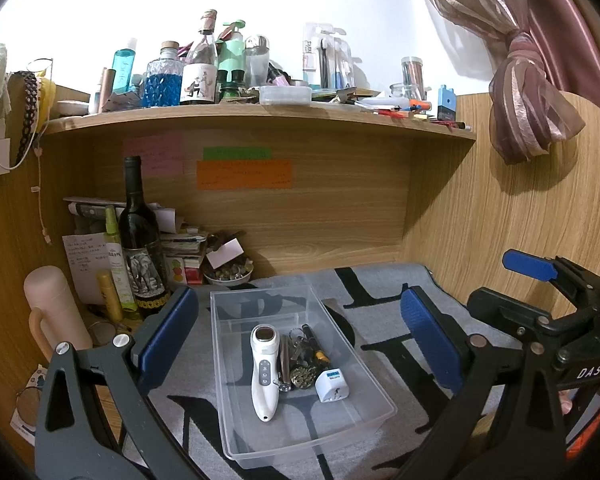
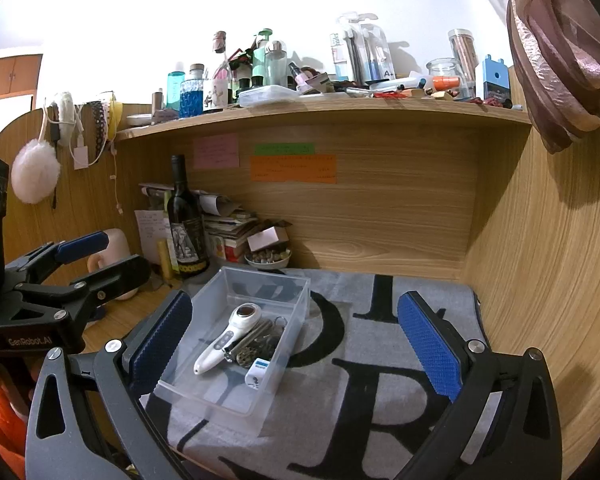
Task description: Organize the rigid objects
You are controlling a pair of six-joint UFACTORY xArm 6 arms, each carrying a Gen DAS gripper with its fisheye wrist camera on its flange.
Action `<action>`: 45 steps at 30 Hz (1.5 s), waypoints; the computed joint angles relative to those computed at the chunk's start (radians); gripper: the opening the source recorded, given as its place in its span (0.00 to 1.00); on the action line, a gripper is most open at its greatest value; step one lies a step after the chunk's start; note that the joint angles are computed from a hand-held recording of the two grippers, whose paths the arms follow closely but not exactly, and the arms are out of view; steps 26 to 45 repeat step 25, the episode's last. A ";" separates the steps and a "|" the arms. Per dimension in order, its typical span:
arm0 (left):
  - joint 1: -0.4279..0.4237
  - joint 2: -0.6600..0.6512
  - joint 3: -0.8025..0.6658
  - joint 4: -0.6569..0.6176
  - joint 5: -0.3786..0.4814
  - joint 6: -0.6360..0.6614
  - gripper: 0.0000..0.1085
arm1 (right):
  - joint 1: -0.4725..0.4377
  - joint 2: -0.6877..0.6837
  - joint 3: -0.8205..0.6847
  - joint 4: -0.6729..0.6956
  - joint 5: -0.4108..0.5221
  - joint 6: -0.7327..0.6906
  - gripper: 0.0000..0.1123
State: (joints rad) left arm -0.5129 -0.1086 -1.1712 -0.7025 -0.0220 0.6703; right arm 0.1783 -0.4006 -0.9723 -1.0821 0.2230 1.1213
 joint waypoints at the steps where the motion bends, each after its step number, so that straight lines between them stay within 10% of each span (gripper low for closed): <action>1: -0.001 0.001 -0.002 -0.002 0.002 0.003 0.95 | 0.001 0.000 0.000 0.001 0.002 -0.001 0.92; 45: -0.014 0.001 -0.020 -0.145 0.028 0.141 0.95 | -0.011 0.015 -0.001 0.026 -0.018 -0.031 0.92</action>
